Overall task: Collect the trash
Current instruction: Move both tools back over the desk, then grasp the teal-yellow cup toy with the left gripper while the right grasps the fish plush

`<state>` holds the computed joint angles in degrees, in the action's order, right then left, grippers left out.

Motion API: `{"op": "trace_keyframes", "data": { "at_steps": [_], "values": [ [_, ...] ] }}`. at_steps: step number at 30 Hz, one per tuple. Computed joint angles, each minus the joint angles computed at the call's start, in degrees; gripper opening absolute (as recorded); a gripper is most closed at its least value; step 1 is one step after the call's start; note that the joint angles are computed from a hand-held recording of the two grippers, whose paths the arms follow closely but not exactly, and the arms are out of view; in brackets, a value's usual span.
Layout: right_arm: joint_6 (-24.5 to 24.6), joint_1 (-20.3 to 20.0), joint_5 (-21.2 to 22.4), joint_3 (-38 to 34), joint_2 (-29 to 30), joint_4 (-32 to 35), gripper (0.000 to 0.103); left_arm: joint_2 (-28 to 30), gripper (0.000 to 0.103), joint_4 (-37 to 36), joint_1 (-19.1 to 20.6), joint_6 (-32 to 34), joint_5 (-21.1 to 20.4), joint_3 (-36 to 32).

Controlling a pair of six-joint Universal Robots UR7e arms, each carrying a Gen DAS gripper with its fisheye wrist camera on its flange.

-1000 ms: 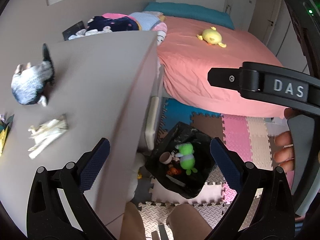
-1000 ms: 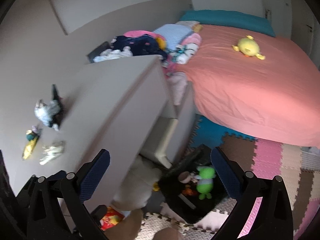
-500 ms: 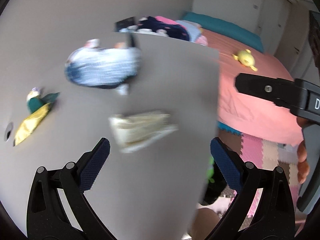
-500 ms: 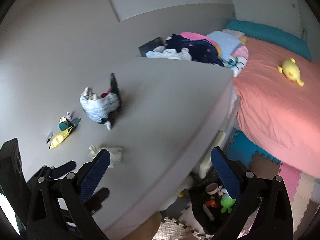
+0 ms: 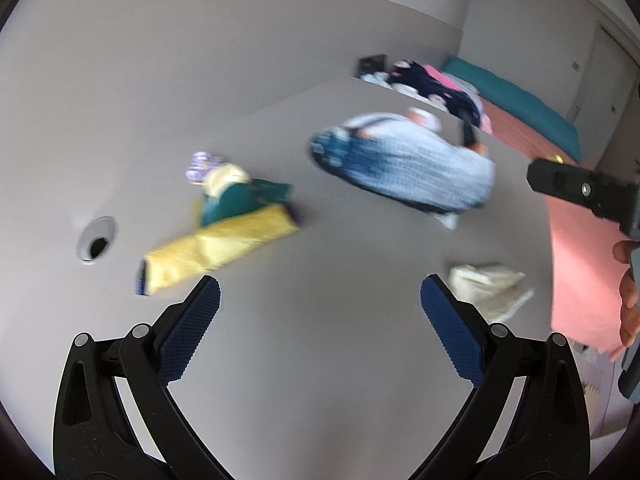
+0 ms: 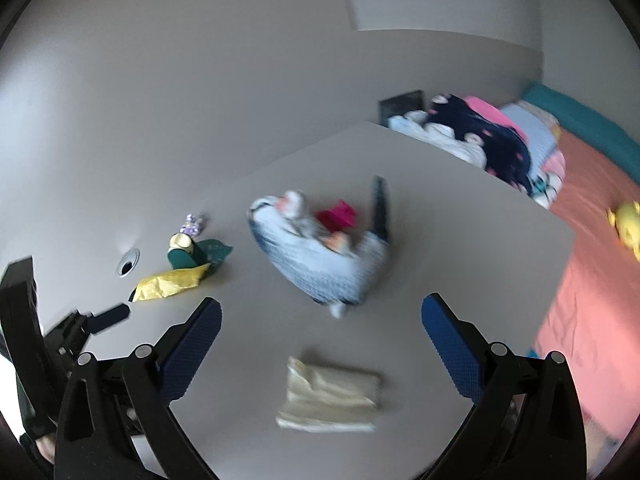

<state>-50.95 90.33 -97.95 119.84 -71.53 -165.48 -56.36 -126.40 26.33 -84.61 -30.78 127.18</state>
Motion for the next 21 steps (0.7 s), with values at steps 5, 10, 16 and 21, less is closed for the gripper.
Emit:
{"op": "trace_keyframes", "data": {
  "at_steps": [5,10,16,21],
  "values": [
    [-0.1,3.4,-3.2,-2.0,4.8,-1.9,0.098,-5.8,0.097,4.1,1.7,-1.5,0.5,3.0],
    [-1.8,6.1,-8.3,-5.4,11.6,-6.4,0.097,-9.1,0.097,1.7,4.2,3.5,0.9,4.9],
    [-5.2,6.7,-12.4,-8.9,18.0,-10.6,0.091,-10.7,0.086,-3.4,9.4,12.9,2.4,5.1],
    [-5.3,6.0,-13.2,-11.4,20.6,-9.7,0.069,-9.4,0.078,-16.9,13.9,26.7,1.9,5.9]
  ]
}}
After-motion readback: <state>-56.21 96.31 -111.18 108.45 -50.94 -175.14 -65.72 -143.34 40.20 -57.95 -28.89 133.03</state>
